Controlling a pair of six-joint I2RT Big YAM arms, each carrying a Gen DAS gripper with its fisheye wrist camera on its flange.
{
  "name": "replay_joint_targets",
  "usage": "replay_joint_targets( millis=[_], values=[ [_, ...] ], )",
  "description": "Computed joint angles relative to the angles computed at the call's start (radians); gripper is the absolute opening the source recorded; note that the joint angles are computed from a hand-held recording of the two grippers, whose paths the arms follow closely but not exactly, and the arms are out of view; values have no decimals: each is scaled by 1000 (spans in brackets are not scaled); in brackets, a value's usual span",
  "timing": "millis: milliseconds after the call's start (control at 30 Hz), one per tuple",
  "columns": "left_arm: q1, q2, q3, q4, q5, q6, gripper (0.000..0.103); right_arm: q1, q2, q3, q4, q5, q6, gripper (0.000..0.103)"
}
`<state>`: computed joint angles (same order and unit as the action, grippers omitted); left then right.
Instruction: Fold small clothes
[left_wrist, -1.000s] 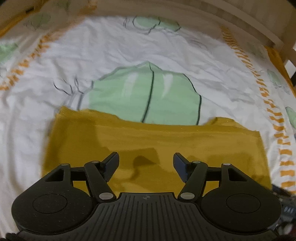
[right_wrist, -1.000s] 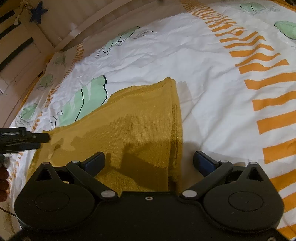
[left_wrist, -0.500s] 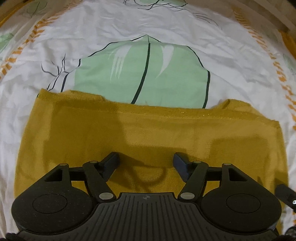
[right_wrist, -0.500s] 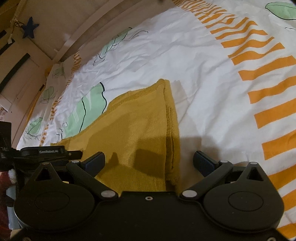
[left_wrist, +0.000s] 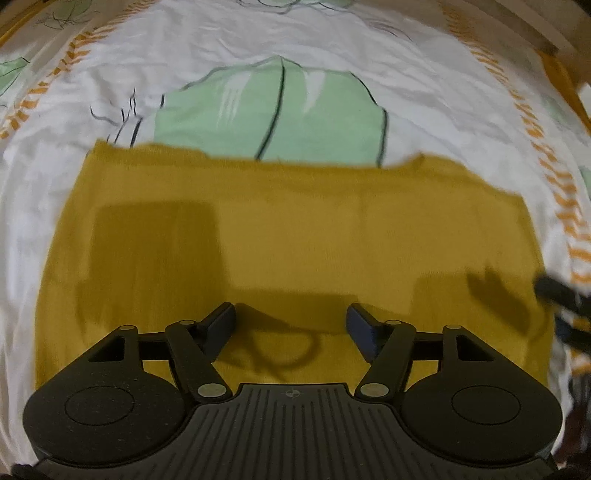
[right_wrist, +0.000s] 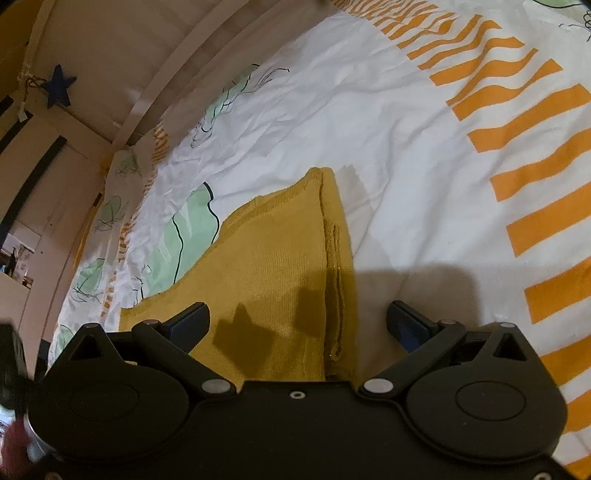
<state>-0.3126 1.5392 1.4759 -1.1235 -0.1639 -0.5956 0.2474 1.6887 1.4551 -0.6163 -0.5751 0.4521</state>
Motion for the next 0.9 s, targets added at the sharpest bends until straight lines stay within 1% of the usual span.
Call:
replay_joint_targets(
  millis=[67,133,200,300,400,467,633,700,833,900],
  values=[
    [-15,-31,-35,1,-4,-6,64,-4,-1,-3,6,-11,6,103],
    [-16,-52,-58,-14,31,-38,64,-10,0,-5,10,-25,10,103],
    [-11,-73,-91,-7,62,-65,64,-16,2,-7,18,-42,22,103],
    [-15,-86,-117,23,48,-40,65,-28,7,-14,48,-83,53,103],
    [-15,-81,-116,28,42,-37,65,-39,16,-26,98,-152,85,103],
    [-18,-77,-114,29,35,-31,65,-41,27,-26,123,-207,91,103],
    [-19,-88,-128,47,35,-13,65,-29,49,-25,162,-302,80,103],
    [-15,-97,-138,57,44,-2,65,-26,50,-24,163,-308,71,103],
    [9,-114,-149,76,88,22,64,-27,51,-28,188,-319,94,103],
    [29,-127,-148,76,98,26,64,-28,51,-35,205,-323,108,103]
  ],
)
